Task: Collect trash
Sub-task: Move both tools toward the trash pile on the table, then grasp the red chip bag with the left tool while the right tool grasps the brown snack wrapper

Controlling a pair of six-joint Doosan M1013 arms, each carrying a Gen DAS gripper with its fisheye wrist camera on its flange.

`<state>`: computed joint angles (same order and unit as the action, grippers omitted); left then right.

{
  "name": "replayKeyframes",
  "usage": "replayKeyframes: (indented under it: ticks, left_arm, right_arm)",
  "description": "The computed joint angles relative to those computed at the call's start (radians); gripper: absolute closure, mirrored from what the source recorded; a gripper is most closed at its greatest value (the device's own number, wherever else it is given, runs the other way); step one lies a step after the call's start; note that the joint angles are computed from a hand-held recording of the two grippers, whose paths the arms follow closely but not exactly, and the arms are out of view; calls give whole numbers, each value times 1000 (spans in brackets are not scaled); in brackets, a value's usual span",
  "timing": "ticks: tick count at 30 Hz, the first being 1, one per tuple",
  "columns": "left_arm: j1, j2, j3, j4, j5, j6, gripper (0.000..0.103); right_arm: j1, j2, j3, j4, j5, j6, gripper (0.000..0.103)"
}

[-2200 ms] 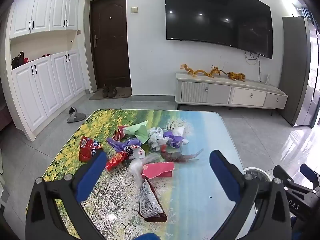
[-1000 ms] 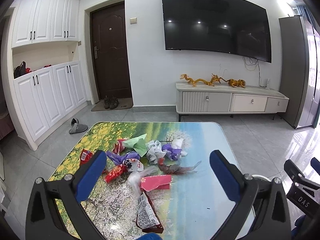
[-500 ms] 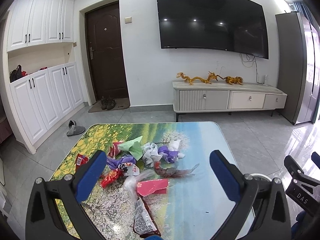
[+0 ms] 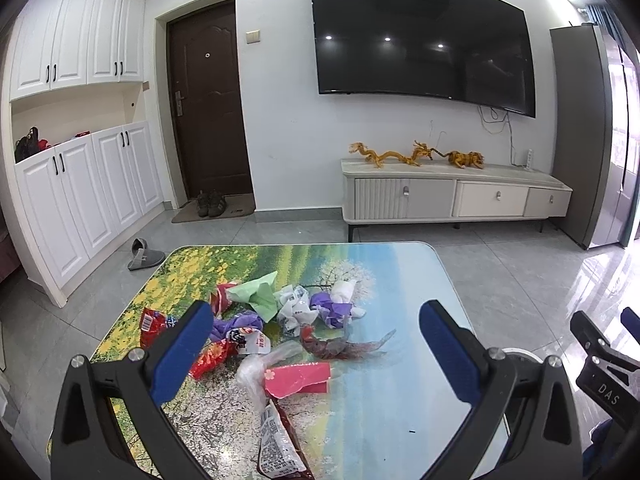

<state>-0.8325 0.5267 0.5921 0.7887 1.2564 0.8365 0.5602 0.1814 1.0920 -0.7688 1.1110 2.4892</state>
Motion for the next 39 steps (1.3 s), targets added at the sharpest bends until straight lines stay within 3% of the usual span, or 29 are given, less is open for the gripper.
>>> replayKeyframes:
  ticks: [8, 13, 22, 32, 39]
  left_arm:
    - [-6, -15, 42, 49, -53, -32, 0]
    - [12, -25, 48, -35, -72, 3, 0]
    - [37, -78, 146, -66, -125, -32, 0]
    - [126, -172, 299, -24, -113, -135, 0]
    - [204, -229, 393, -72, -126, -165, 0]
  right_arm:
    - [-3, -1, 8, -12, -1, 29, 0]
    - [-1, -1, 6, -17, -12, 36, 0]
    - [15, 28, -44, 5, -14, -14, 0]
    - [19, 66, -111, 154, -16, -149, 0]
    - [17, 106, -170, 418, -56, -354, 1]
